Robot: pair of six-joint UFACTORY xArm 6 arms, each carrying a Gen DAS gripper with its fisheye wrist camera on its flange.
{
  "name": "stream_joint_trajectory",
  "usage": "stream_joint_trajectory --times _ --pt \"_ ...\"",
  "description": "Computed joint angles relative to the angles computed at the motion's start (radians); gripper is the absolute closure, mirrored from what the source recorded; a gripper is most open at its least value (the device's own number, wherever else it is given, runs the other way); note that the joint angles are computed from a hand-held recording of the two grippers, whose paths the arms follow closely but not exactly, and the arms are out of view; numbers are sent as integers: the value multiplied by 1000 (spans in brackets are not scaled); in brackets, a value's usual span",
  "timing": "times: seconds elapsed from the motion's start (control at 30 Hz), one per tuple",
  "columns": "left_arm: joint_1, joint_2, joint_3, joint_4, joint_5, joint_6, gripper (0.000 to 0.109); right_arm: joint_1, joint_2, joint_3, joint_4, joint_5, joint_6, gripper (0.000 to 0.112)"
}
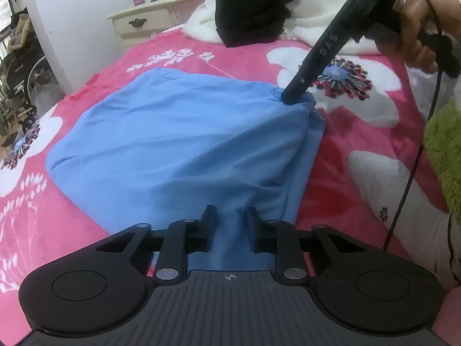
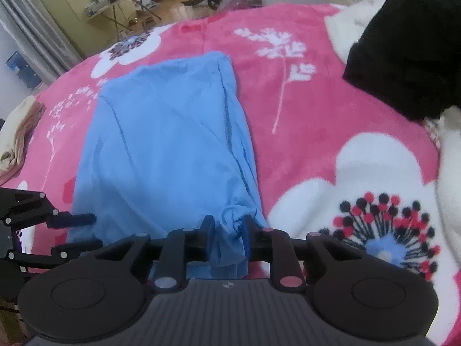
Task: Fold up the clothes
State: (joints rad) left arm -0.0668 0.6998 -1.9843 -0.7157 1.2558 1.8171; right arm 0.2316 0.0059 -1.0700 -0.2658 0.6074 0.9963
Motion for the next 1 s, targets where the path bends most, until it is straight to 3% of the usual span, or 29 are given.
stream_joint_trajectory --times 0.07,0.17,0.37,0.63,0.83,1.0 --pt "4 -4 7 -9 2 16 101 1 6 -4 -10 0 -12 92" --pt "8 -4 9 -20 6 21 107 2 11 -8 -38 0 -22 108" --pt "35 20 -56 -53 69 21 109 -3 -23 -5 -80 -29 10 108" --pt "85 141 -311 -26 219 10 109 -10 -78 48 25 -107 37 108" --pt "74 81 -171 18 140 92 109 7 -53 73 30 -72 56 109" --pt "69 64 -133 19 123 103 109 43 -54 36 -127 10 60 109"
